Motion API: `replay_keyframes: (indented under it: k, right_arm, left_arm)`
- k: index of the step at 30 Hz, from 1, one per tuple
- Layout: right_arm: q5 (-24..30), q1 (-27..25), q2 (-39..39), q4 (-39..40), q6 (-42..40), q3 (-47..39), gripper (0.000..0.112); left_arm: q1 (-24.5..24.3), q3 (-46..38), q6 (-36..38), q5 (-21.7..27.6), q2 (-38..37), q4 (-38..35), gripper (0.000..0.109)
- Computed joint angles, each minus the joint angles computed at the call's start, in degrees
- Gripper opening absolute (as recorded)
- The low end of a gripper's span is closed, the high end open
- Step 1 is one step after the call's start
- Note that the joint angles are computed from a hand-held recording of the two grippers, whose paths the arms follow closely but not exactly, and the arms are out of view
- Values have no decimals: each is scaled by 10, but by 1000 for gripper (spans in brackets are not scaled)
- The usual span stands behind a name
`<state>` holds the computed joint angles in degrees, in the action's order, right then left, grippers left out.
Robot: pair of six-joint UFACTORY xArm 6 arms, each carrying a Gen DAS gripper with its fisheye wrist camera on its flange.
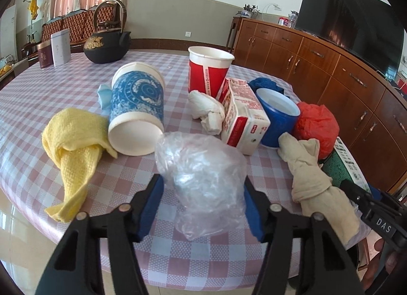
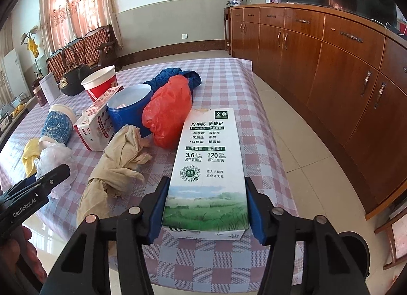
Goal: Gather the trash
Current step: 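Grasp the clear plastic bag with the left tool while the right tool grasps the milk carton, then carry the plastic bag in the left tool and the carton in the right tool over the black bin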
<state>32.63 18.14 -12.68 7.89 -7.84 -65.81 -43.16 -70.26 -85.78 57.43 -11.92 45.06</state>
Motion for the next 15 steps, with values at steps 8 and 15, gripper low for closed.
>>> replay_keyframes:
  k: [8,15]
  right_arm:
    - [-9,-11,-30,7,3,17,56]
    - [-5,-30,-72,18,0,40,56]
  left_arm:
    - [-14,4,-1,-4,-13,13,47]
    - [-47,-10,-6,28,-21,35,46]
